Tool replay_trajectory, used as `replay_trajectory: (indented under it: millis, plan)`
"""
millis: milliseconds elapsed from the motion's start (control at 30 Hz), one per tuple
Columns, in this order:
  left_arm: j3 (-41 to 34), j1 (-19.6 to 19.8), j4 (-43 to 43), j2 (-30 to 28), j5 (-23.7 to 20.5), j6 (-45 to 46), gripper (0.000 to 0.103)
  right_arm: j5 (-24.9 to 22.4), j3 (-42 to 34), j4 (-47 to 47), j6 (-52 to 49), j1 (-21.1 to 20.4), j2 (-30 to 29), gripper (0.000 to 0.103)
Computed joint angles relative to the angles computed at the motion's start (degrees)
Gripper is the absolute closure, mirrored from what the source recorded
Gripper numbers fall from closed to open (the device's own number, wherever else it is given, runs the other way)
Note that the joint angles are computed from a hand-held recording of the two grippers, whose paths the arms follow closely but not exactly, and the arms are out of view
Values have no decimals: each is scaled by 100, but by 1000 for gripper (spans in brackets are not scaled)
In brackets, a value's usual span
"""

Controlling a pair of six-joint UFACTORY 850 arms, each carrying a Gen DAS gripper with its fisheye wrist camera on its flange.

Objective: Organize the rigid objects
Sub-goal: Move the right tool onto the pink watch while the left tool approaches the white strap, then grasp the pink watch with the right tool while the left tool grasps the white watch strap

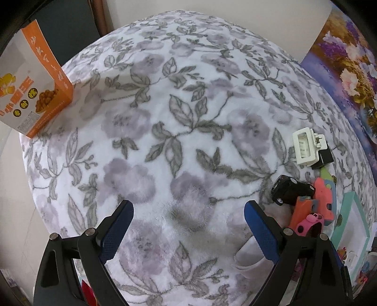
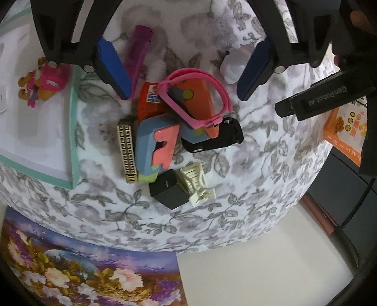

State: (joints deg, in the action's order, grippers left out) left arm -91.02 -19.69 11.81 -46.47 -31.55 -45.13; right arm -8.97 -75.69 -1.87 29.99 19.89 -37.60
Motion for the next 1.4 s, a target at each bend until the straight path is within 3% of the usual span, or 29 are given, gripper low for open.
replay_trajectory:
  millis: [333,467,567,667,833,967,1400]
  plan:
    - [-22,27,-296,-41,78,272,8,19,-118,-157,167,24,-148,23]
    - [-5,26,-364,-15,123,361,8,93,-111,-16,-26,29,-129,35]
    - [13,23,-408,14,160,419,8,64,-110,-65,-29,38,-124,35]
    - [58,20,-447,59,222,468,8,99,-38,881,-919,-16,-71,36]
    - [129,3,-583,124,330,611,8,176,150,914,-934,-89,140,36]
    - [131,-10,-847,127,352,879,8,97,282,10,9,-143,319,36]
    - [-85,-204,-1452,-38,165,1807,8,14,875,-1642,1802,-401,956,36]
